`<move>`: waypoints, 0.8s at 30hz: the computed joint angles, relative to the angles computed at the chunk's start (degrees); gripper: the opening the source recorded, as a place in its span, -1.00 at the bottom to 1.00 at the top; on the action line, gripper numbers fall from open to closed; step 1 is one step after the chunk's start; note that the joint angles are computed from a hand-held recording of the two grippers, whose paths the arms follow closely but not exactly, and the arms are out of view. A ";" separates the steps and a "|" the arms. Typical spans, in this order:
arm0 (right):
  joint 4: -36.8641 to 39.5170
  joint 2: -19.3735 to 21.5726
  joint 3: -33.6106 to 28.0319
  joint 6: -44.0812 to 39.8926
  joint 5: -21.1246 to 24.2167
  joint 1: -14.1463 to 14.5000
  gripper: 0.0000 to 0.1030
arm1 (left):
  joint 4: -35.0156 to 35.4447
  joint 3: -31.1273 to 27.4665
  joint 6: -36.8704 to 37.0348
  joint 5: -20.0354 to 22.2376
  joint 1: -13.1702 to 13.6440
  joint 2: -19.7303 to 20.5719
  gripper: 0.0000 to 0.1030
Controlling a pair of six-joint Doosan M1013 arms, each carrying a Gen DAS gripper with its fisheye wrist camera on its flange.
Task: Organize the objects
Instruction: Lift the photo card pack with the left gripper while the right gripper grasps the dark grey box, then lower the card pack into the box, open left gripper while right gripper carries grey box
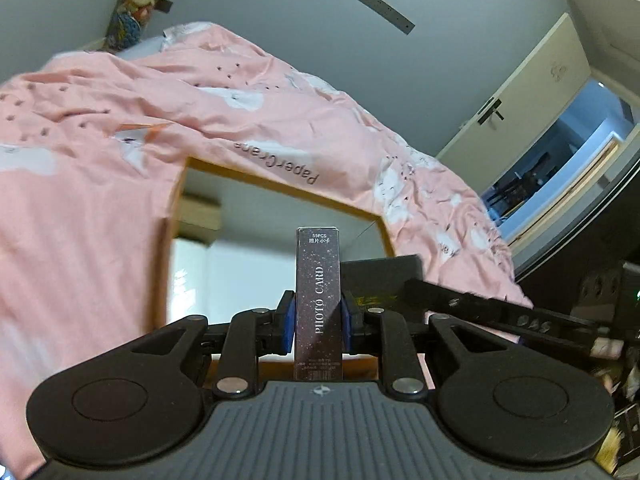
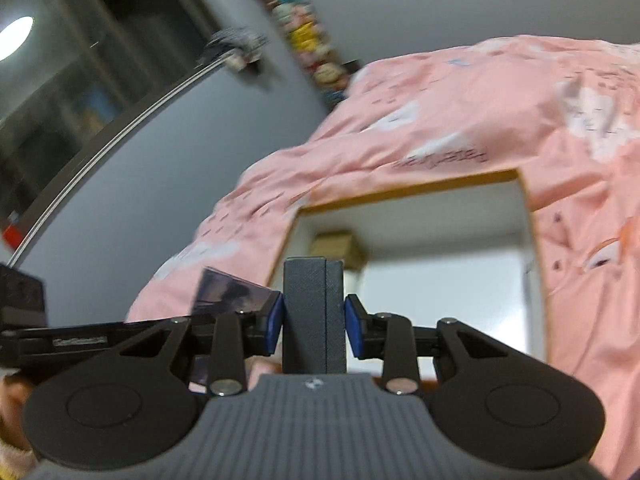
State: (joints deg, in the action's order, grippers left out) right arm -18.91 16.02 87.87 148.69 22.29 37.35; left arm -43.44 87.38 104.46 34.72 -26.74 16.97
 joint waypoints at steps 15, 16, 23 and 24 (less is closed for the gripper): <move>3.13 5.65 -1.90 1.60 6.37 -3.08 -0.33 | 9.32 -8.79 -16.11 9.32 -2.01 12.21 -0.52; 3.77 5.77 -1.89 1.13 6.23 -3.20 -0.33 | 10.19 -9.00 -16.61 9.98 -2.11 12.40 -0.52; 6.41 6.89 -2.32 -1.34 7.23 -3.52 -0.33 | 18.26 -10.65 -21.51 13.61 -2.84 13.37 -0.52; 6.74 7.01 -2.36 -1.50 7.38 -3.56 -0.33 | 18.62 -10.92 -21.57 14.42 -2.83 13.60 -0.52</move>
State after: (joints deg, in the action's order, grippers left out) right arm -12.17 23.03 85.51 147.20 29.67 33.79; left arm -24.82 76.46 82.90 49.14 -29.57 30.57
